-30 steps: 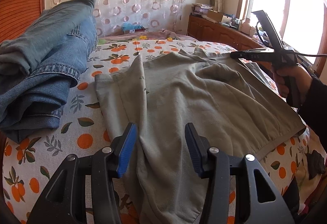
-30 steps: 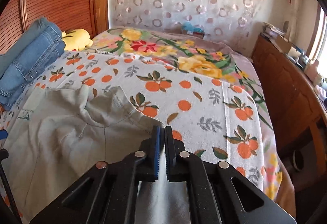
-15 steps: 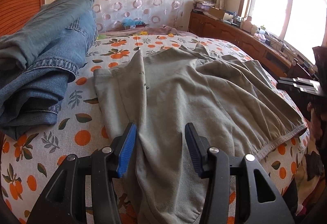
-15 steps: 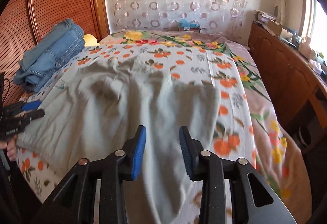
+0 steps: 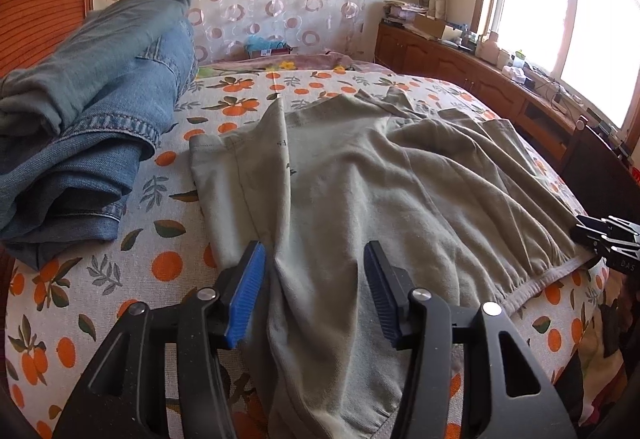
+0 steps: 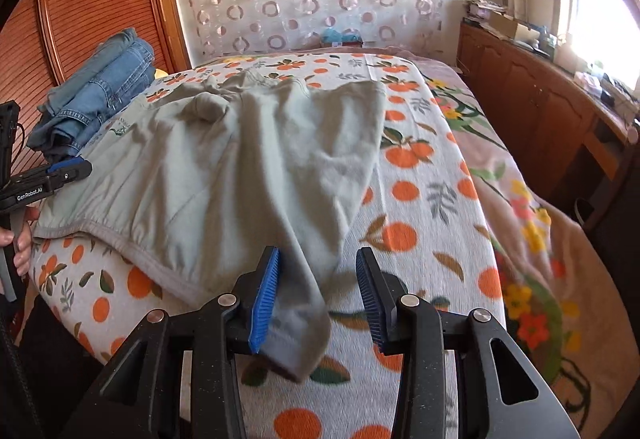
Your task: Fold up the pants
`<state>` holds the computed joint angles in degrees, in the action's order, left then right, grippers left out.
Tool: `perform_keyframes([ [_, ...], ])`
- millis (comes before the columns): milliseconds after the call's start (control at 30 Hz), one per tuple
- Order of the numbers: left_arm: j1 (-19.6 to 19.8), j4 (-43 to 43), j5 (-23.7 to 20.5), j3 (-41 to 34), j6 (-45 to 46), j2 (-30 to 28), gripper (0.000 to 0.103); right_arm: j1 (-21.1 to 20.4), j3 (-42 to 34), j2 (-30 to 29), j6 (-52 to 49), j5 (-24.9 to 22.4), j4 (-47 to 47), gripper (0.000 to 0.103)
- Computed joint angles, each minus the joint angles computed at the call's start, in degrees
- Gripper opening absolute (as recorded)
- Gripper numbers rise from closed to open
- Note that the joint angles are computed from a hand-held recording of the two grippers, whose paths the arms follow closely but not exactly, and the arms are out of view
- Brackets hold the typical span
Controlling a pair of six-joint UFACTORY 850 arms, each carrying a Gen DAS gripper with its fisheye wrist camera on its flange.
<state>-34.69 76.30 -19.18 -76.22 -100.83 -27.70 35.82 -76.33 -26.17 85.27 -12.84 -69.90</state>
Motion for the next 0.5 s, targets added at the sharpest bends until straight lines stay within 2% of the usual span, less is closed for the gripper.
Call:
perform_keyframes([
  [33, -0.1, 2.9, 0.1, 0.6, -3.0, 0.5, 0.077, 0.2, 0.8, 0.5, 2.5, 0.0, -2.2, 0.043],
  [67, -0.1, 5.9, 0.3, 1.1, -6.3, 1.0, 0.079, 0.1, 0.4, 0.1, 2.6, -0.1, -2.4, 0.045],
  [167, -0.3, 8.7, -0.3, 1.6, -9.4, 2.1, 0.079, 0.3, 0.8, 0.5, 3.2, -0.7, -2.9, 0.046],
  [267, -1.0, 9.8, -2.7, 1.8, -10.2, 3.2, 0.079, 0.4, 1.2, 0.9, 6.1, -0.6, -5.0, 0.046],
  [367, -1.6, 7.2, -4.0, 1.6, -6.3, 3.7, 0.079, 0.5, 1.9, 1.3, 10.2, -0.7, -7.9, 0.047],
  [500, -2.6, 4.7, -6.1, 1.5, -2.9, 4.2, 0.079, 0.4, 2.5, 1.8, 8.3, -0.5, -4.4, 0.047],
])
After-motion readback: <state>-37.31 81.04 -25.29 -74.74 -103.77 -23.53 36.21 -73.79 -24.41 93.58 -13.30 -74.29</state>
